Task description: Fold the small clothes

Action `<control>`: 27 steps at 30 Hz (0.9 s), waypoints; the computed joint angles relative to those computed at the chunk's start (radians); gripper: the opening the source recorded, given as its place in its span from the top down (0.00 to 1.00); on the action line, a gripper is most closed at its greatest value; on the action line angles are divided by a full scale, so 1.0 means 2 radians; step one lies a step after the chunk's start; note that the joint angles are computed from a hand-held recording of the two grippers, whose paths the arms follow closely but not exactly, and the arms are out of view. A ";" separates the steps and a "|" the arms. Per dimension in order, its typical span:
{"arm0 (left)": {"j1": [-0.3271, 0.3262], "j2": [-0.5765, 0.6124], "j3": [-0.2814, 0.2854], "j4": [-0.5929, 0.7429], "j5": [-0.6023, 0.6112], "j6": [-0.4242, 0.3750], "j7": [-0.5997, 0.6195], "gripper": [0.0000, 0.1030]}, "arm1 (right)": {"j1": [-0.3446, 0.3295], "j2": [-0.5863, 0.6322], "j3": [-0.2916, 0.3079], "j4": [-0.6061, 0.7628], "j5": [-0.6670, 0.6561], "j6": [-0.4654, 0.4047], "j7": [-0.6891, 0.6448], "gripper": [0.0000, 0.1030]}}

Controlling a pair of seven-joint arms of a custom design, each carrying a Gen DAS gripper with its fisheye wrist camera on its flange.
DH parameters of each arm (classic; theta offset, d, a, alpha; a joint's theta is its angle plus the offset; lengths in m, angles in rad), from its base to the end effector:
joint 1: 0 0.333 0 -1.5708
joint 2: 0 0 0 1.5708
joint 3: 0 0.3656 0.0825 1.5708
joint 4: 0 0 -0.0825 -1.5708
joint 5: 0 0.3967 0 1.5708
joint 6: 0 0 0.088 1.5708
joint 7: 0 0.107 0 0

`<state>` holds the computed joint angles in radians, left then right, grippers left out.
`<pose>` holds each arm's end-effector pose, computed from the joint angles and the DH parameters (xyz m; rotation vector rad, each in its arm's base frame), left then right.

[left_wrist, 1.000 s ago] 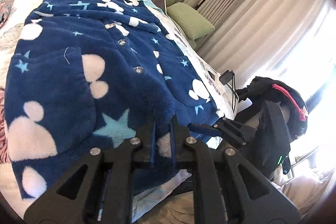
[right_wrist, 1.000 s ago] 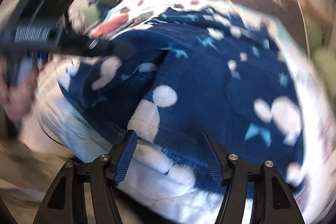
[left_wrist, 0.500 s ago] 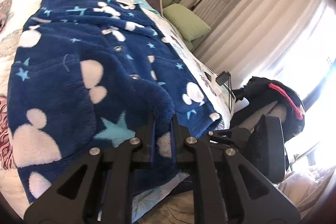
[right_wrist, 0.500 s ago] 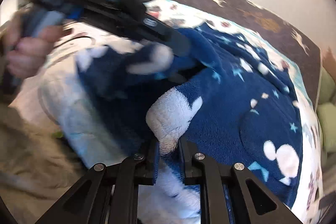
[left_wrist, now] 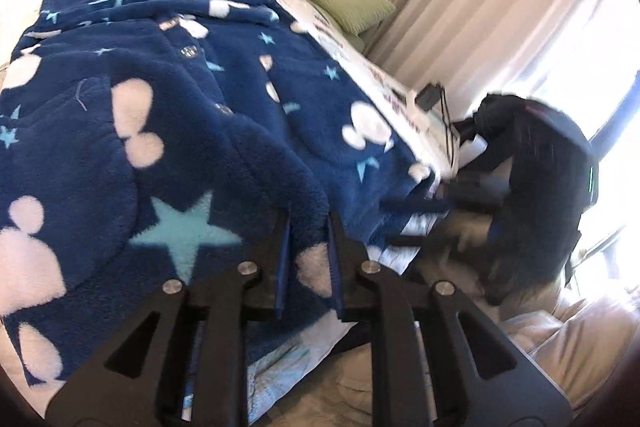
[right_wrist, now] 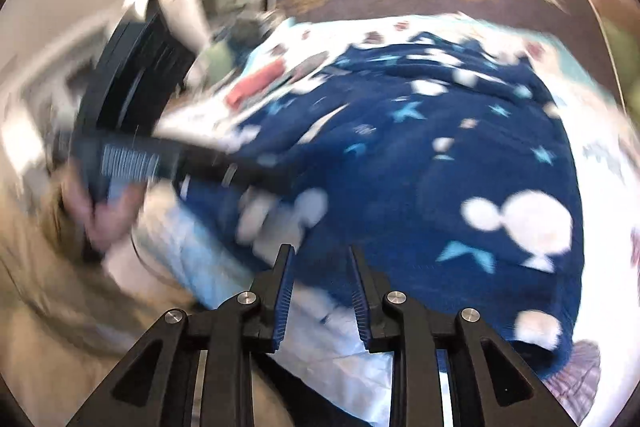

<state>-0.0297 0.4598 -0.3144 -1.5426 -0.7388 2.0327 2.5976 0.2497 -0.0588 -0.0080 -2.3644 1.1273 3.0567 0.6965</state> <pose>0.6843 -0.2435 0.4605 0.7394 -2.5381 1.0352 0.5197 0.0549 0.4466 -1.7032 1.6656 -0.4374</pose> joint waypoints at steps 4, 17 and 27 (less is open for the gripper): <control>-0.008 -0.010 0.006 -0.020 0.030 -0.006 -0.005 0.77 | -0.022 0.021 -0.014 0.046 0.093 -0.071 0.002 0.60; 0.032 -0.087 0.059 -0.122 0.009 0.164 -0.007 0.33 | -0.075 0.106 0.027 0.125 0.060 -0.156 0.056 0.41; 0.044 -0.060 0.046 -0.133 0.048 0.241 -0.061 0.56 | -0.080 0.060 0.026 0.116 0.265 -0.156 -0.124 0.95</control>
